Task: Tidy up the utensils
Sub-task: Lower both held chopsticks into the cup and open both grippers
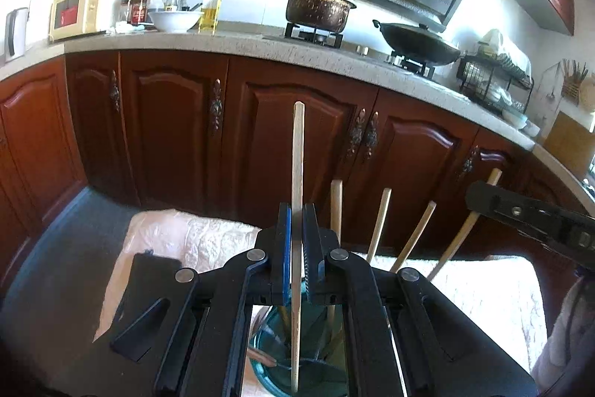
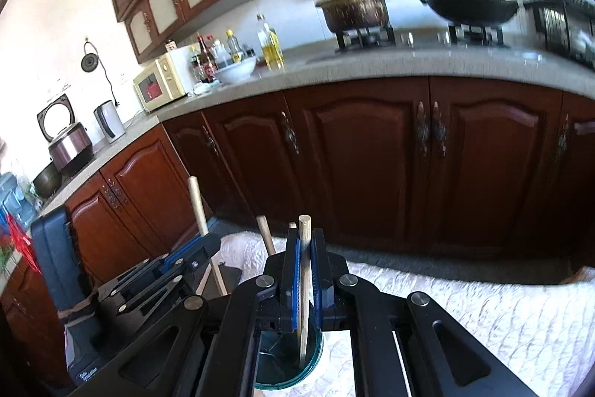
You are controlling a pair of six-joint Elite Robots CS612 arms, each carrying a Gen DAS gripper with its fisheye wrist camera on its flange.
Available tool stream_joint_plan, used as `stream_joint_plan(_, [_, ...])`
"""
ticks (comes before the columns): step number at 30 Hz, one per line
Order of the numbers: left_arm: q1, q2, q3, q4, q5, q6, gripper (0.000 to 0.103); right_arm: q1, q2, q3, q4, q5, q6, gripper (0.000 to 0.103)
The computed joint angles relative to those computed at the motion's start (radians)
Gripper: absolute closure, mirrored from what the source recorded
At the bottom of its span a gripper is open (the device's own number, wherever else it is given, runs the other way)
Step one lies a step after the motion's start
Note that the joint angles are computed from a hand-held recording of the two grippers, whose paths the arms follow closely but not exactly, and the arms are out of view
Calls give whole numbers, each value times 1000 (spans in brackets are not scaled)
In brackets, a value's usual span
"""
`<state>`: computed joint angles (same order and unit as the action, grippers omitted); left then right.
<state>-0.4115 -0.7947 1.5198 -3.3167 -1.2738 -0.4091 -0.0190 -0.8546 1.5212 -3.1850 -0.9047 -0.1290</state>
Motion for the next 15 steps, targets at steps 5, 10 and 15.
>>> stream_joint_plan(5, [1, -9, 22, 28, -12, -19, 99, 5, 20, -16, 57, -16, -17, 98])
stream_joint_plan(10, [-2, -16, 37, 49, -20, -28, 98, 4, 25, -18, 93, -21, -38, 96])
stream_joint_plan(15, [-2, -23, 41, 78, -26, -31, 97, -15, 16, 1, 99, 19, -41, 71])
